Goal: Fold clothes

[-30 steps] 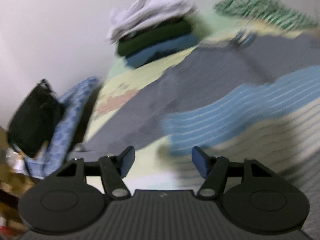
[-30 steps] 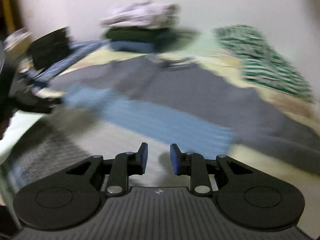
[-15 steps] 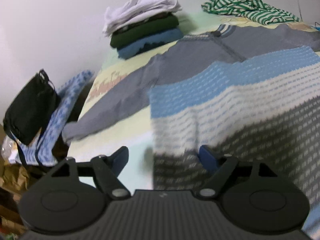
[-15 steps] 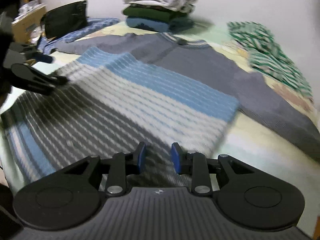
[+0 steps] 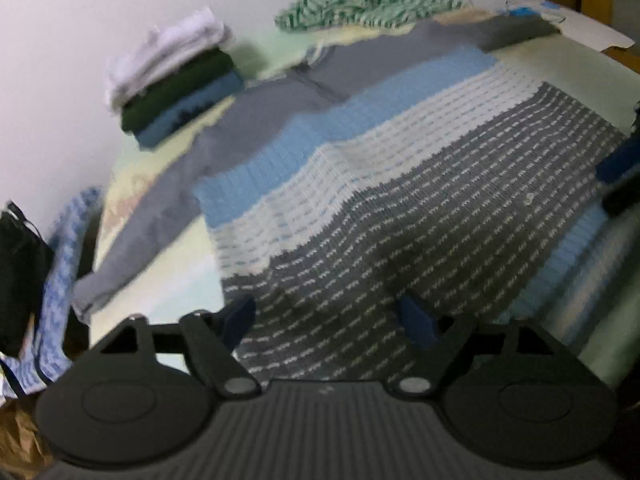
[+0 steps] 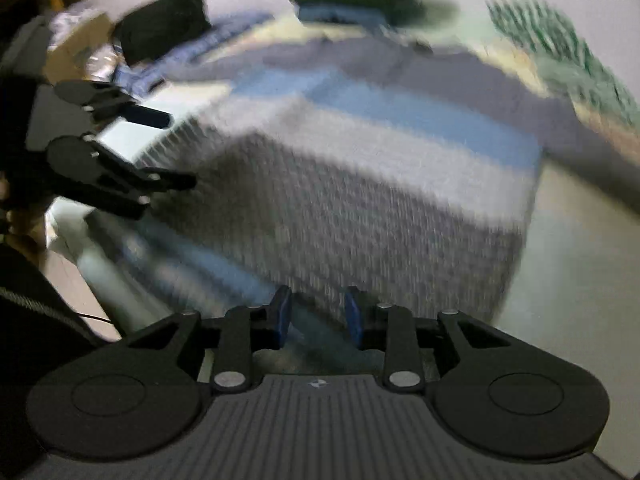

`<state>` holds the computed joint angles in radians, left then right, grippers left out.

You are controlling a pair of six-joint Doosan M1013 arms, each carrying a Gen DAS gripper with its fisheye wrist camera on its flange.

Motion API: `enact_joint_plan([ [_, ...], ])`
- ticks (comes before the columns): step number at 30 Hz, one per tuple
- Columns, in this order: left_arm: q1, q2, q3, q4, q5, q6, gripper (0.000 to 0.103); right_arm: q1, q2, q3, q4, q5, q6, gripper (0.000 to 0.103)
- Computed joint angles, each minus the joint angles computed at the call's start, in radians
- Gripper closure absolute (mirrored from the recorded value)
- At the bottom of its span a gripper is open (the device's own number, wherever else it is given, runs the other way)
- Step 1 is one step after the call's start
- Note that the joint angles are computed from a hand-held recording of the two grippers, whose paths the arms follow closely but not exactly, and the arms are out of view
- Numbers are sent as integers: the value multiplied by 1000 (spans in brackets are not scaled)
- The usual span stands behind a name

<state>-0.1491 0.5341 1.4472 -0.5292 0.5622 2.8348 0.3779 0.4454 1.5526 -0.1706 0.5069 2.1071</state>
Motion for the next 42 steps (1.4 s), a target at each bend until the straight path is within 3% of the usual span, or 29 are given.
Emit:
enact_joint_plan([
  [5, 32, 9, -30, -5, 105, -3, 17, 17, -30, 27, -65, 90, 112, 73],
  [8, 37, 16, -40, -8, 121, 2, 12, 31, -26, 18, -122, 122, 165, 72],
  [13, 22, 35, -89, 78, 172, -65, 8, 43, -15, 8, -136, 124, 158, 41],
  [17, -1, 26, -83, 117, 124, -17, 12, 46, -12, 1, -125, 135, 90, 37],
  [18, -11, 22, -79, 120, 97, 5, 13, 41, -15, 2, -107, 131, 72, 43],
  [19, -21, 20, -80, 116, 76, 24, 13, 29, -23, 9, -94, 116, 74, 53],
  [20, -32, 21, -86, 110, 63, 31, 13, 17, -30, 16, -110, 106, 109, 56],
  [25, -114, 48, -136, 84, 4, 47, 9, -55, -63, 47, -345, 111, 437, 56],
  [29, -183, 88, -197, 25, 8, 90, 9, -125, -69, 60, -469, 140, 663, 56],
  [31, -216, 107, -227, 7, 10, 98, 12, -172, -73, 73, -468, 124, 776, 56],
  [35, -273, 150, -289, -19, 8, 106, 15, -283, -83, 115, -317, -5, 954, 55],
  [37, -299, 172, -319, 21, -1, 58, 21, -309, -81, 128, -333, -46, 1088, 55],
  [39, -317, 199, -364, 76, 44, -22, 31, -324, -83, 139, -386, -60, 1210, 55],
  [41, -328, 224, -407, 99, 103, -67, 30, -337, -86, 149, -437, -60, 1318, 53],
  [42, -332, 231, -417, 90, 127, -60, 24, -342, -89, 158, -436, -57, 1352, 49],
])
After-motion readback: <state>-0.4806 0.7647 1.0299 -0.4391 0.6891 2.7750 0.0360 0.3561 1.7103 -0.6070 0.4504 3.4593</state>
